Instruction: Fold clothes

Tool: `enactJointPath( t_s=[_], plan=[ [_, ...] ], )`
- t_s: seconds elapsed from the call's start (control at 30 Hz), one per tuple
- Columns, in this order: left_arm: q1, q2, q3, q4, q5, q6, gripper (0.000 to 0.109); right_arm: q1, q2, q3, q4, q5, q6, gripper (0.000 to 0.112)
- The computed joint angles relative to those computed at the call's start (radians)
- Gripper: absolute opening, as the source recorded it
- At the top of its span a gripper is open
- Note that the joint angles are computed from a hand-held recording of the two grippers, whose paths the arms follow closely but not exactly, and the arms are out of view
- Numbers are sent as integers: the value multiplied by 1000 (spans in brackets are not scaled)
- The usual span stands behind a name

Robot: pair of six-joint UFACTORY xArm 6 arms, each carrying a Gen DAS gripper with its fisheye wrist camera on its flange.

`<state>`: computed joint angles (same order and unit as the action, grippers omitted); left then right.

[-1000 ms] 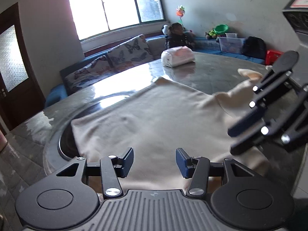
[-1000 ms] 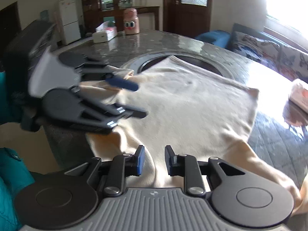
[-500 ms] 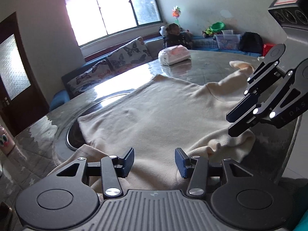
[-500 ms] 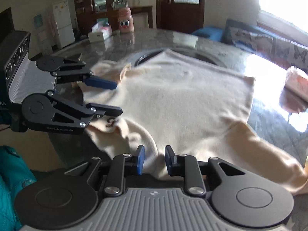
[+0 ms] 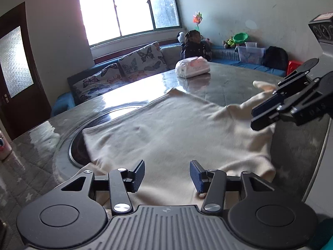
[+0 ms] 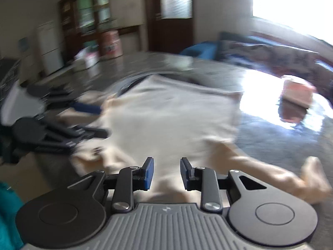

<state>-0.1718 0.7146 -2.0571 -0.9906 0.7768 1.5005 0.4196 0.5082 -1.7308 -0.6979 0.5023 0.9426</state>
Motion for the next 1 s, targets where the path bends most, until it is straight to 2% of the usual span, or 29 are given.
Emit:
enactJointPath(
  t_s=[0.07,0.23,0.4,0.6,0.7,0.77,0.9,1.0],
  plan=[
    [-10,2,-5,-8,29,-14,54,-12,-23,14,-81,67,91,28],
    [-46,-14,22,-18,69,0,60,-42,-36,2,-202,254,214,28],
    [-70,-23,39,-14,104,8,63,-82,-15,-22,-209,375,261,28],
    [-88,-30,55,8,135,17,64,-115,7,-28,-151,384,225,27],
    [-93,-29,56,20,142,14,64,-107,5,-24,-157,396,206,11],
    [-95,-26,53,26,148,10,64,-103,-2,-21,-178,394,214,6],
    [-95,-21,47,33,158,6,64,-88,-74,43,-311,392,337,3],
    [-94,-14,37,37,167,-1,66,-66,-158,134,-443,419,493,3]
  ],
)
